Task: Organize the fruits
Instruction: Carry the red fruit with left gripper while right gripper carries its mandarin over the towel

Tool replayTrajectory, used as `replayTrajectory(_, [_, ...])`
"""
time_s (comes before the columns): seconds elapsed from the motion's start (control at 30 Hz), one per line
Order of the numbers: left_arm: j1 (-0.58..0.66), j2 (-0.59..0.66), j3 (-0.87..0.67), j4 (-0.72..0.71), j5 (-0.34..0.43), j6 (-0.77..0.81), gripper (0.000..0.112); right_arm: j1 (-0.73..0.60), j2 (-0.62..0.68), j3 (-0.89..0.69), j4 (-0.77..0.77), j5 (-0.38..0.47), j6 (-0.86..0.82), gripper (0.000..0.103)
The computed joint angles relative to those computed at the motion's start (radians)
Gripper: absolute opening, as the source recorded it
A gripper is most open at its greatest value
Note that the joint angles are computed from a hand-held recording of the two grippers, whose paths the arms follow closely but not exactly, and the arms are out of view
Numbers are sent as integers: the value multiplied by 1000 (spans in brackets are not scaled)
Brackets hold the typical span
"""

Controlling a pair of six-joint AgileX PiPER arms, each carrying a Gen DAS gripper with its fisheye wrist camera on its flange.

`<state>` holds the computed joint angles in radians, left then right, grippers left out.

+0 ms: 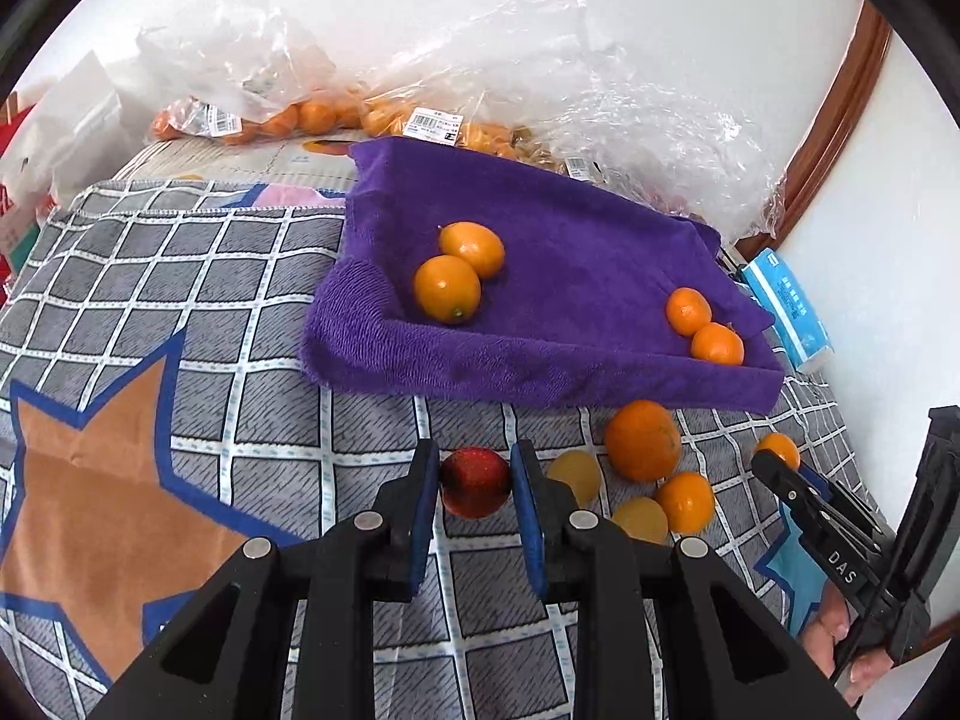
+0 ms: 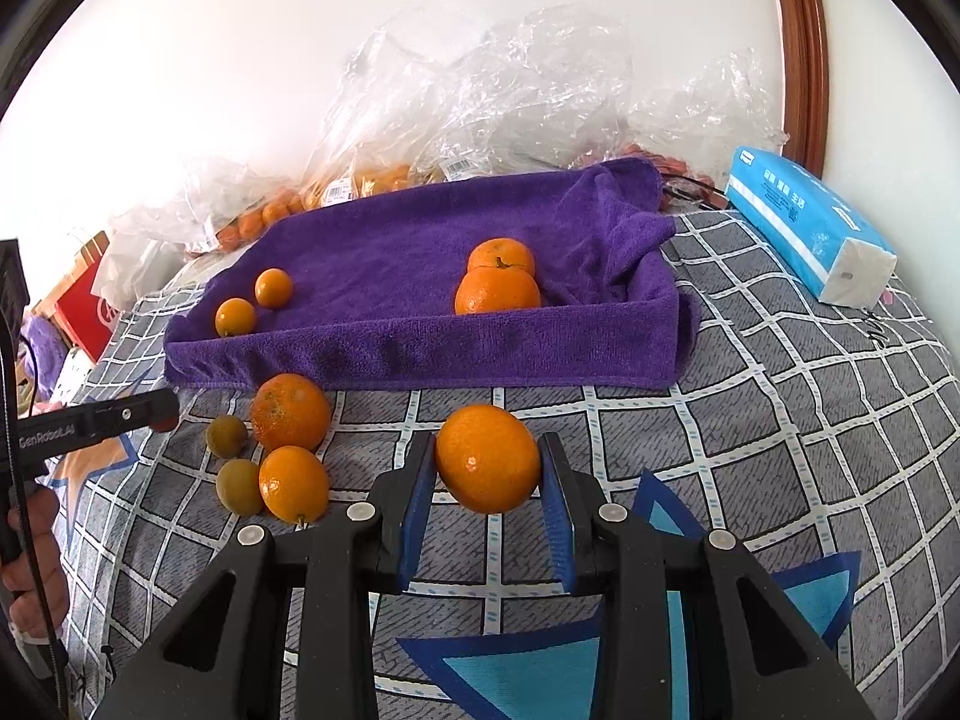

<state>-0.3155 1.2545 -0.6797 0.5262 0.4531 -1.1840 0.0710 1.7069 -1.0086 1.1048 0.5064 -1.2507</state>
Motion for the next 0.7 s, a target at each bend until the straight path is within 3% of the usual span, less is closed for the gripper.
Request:
replayTrajectory(0.43, [-36, -33, 9, 20, 31, -42, 23, -9, -2, 3, 15, 4, -4, 34])
replayTrajectory(0.7, [-18, -107, 13, -31, 59, 17, 23, 4, -16, -12, -110, 7, 162, 34])
